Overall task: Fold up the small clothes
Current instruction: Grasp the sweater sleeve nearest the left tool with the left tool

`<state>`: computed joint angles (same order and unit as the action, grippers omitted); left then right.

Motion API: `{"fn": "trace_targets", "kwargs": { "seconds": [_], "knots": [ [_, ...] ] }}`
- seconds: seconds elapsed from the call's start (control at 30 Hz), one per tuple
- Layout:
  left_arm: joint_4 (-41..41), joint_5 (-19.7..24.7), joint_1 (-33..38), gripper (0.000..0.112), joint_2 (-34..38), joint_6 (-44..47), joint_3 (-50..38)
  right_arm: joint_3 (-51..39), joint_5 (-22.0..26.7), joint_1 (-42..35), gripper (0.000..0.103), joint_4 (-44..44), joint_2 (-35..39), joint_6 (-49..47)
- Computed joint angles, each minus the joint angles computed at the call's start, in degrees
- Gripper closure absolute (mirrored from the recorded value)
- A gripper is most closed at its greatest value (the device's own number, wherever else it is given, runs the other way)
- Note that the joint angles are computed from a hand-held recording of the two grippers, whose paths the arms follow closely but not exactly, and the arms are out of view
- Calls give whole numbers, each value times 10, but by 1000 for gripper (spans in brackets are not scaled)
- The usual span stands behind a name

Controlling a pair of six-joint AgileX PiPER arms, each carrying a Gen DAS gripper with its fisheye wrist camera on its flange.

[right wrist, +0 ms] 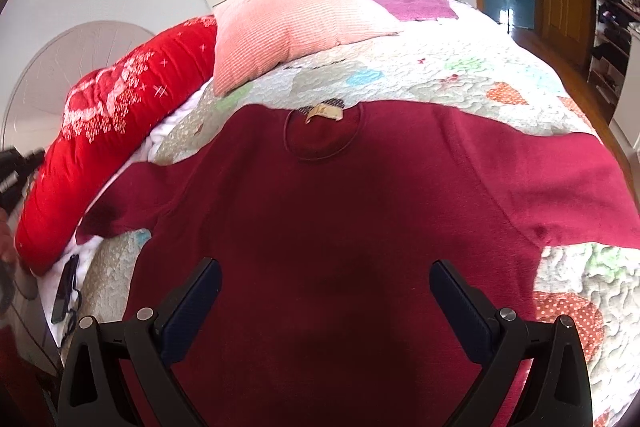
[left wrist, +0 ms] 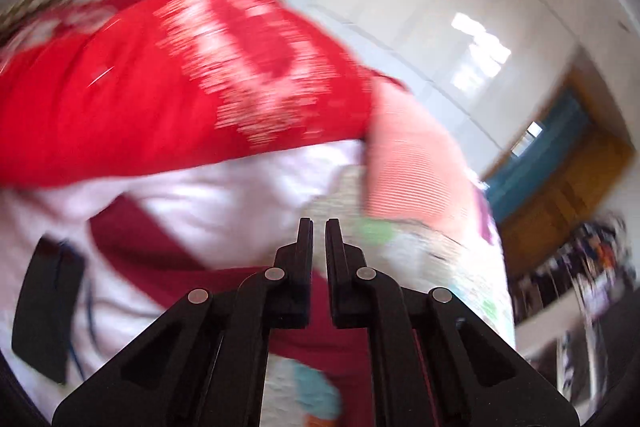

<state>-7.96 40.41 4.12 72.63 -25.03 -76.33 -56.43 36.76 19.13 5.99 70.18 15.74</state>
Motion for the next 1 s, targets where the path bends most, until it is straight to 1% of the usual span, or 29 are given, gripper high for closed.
{"fn": "trace_targets", "kwargs": {
  "seconds": [0.03, 0.07, 0.1, 0.17, 0.2, 0.23, 0.27, 0.3, 0.33, 0.37, 0.4, 0.43, 0.5, 0.57, 0.6, 0.63, 0.67, 0.7, 0.73, 0.77, 0.8, 0.83, 0.87, 0.9, 0.93, 0.97, 1.0],
  "knots": [
    [37, 7, -32, 108, -2, -32, -14, 1, 3, -7, 0, 2, -6, 1],
    [50, 17, -51, 107, -4, -47, -22, -1, 9, -13, 0, 10, -10, -5],
    [41, 23, -55, 107, -3, -50, -21, 1, 13, -23, 0, 29, -16, -23],
    [28, 26, -33, 106, -4, -58, 1, 2, 20, -33, 0, 44, -22, -44],
    [7, 33, -8, 104, -2, -51, 17, 4, 21, -33, 0, 38, -24, -42],
    [-22, 44, 23, 91, 1, -35, 34, 6, 20, -32, 0, 32, -25, -38],
    [-56, 49, 57, 70, 7, -14, 56, 8, 20, -33, 0, 34, -24, -40],
    [-86, 42, 88, 61, 6, 8, 84, 11, 19, -37, 0, 45, -21, -49],
    [-105, 20, 122, 51, 0, 22, 124, 15, 18, -43, 0, 62, -18, -62],
    [-101, 2, 134, 48, 6, 17, 142, 17, 17, -46, 0, 75, -15, -70],
    [-84, -4, 160, 48, 18, 8, 158, 18, 17, -48, 0, 84, -9, -74],
    [-83, -11, 168, 46, 26, 8, 169, 17, 19, -47, 0, 91, -2, -77],
    [-143, -16, 225, 42, 65, 62, 179, 14, 19, -40, 0, 88, 9, -76],
    [-202, -26, 258, 35, 98, 95, 186, 11, 13, -27, 0, 71, 17, -64],
    [-213, -31, 262, 35, 115, 103, 181, 8, 10, -19, 0, 58, 22, -53],
    [-206, -34, 261, 35, 130, 99, 175, 5, 10, -15, 0, 53, 27, -48],
    [-190, -42, 256, 35, 150, 79, 166, 1, 10, -11, 0, 50, 33, -44],
    [-191, -47, 255, 35, 155, 72, 165, -3, 11, -8, 0, 50, 38, -43],
    [-210, -65, 255, 35, 160, 84, 170, -5, 11, -5, 0, 50, 43, -44],
    [-218, -75, 255, 42, 157, 91, 173, -7, 11, -3, 0, 48, 46, -43],
    [-221, -89, 252, 58, 148, 98, 179, -8, 11, 1, 0, 42, 47, -41],
    [-206, -80, 247, 100, 142, 93, 171, -8, 11, 2, 0, 38, 47, -40],
    [-212, -76, 247, 109, 133, 109, 168, -8, 11, 3, 0, 34, 45, -37],
    [-228, -80, 239, 109, 102, 132, 171, -7, 9, 0, 0, 34, 41, -40],
    [-221, -82, 223, 109, 76, 133, 165, -5, 7, -4, 0, 36, 36, -44],
    [-205, -82, 207, 109, 55, 128, 159, -4, 5, -10, 0, 37, 31, -47],
    [-166, -78, 172, 109, 27, 103, 140, -4, 5, -18, 0, 41, 28, -52]
  ]
}}
